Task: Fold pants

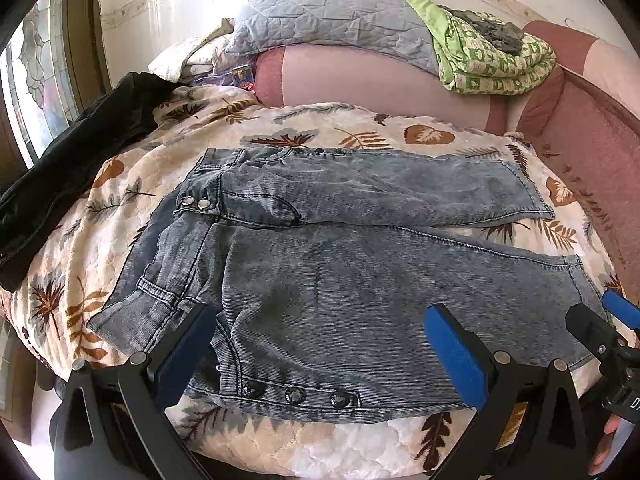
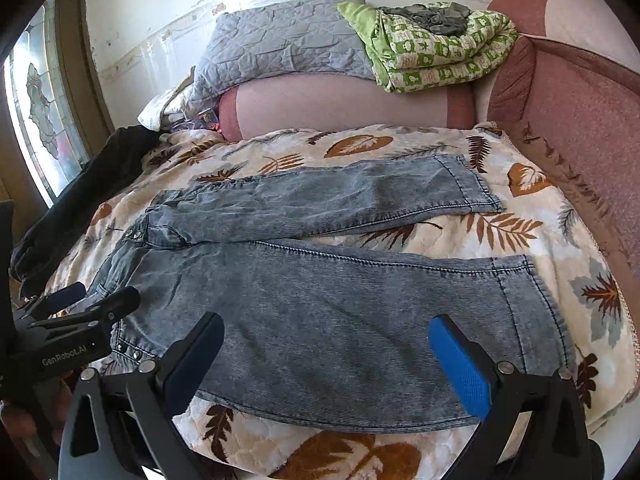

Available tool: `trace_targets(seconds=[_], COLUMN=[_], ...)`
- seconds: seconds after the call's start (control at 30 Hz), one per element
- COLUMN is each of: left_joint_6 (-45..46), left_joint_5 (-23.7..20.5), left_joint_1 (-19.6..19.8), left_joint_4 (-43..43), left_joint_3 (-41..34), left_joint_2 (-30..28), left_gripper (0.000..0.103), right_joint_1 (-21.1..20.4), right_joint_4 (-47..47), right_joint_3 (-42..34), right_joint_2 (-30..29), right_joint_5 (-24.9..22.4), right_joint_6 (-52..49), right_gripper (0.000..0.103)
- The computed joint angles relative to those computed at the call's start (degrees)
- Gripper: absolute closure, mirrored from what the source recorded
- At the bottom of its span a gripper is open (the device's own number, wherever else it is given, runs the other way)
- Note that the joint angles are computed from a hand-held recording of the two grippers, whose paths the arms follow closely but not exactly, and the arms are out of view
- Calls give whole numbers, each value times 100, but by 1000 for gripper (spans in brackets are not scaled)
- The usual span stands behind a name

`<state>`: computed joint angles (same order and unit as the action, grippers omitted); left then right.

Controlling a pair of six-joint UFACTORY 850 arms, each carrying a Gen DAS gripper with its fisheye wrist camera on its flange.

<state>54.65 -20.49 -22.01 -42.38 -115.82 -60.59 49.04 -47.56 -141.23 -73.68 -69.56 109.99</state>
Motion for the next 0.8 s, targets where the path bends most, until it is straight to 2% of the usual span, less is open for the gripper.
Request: trace_targets(seconds=[0.8], left_joint_6=[117], left_joint_5=[264], left_joint_1=[7], left_joint_4=[-116], left_joint_3=[175], left_joint_2=[90], left_gripper=[0], right_joint_1=[2], right_joint_4=[-19], right_joint_3=[-158], right_joint_2=[-84], right_joint_5=[-26], right_joint_6=[-68], right_gripper=[0])
